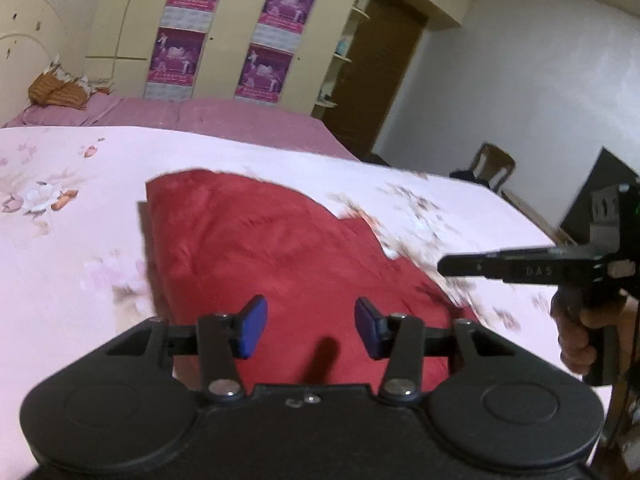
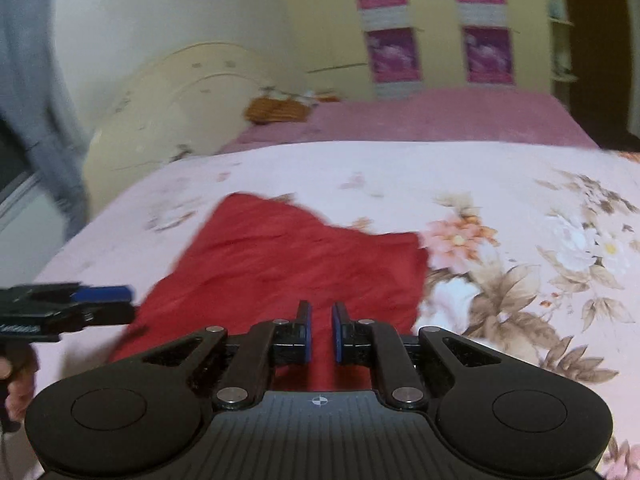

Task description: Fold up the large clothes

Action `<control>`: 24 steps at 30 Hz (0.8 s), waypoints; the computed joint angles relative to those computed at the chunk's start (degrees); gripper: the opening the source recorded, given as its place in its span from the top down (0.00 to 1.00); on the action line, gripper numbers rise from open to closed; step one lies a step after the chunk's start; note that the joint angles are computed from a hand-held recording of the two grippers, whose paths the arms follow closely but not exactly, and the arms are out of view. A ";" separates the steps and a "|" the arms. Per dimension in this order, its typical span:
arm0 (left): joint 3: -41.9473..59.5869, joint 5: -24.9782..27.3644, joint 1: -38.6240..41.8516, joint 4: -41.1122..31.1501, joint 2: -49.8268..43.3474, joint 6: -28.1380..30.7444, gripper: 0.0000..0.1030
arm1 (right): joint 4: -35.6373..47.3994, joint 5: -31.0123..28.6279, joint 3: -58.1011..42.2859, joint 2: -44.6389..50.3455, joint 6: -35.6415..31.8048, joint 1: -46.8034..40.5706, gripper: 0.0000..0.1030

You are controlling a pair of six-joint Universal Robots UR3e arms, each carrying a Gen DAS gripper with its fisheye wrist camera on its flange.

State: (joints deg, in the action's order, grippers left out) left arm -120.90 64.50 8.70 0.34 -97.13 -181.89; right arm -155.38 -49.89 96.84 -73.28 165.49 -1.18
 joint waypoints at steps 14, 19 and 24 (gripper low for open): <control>-3.99 18.76 -12.58 8.16 -5.42 -2.67 0.55 | -11.66 -4.78 16.31 0.16 -2.36 2.71 0.89; -7.07 21.25 -15.24 5.62 2.87 -6.39 0.56 | -10.30 0.65 24.14 -11.53 -3.44 -2.03 0.89; -7.14 24.94 -18.05 5.30 1.72 -8.39 0.57 | -9.39 1.42 27.96 -16.12 -4.93 -1.54 0.89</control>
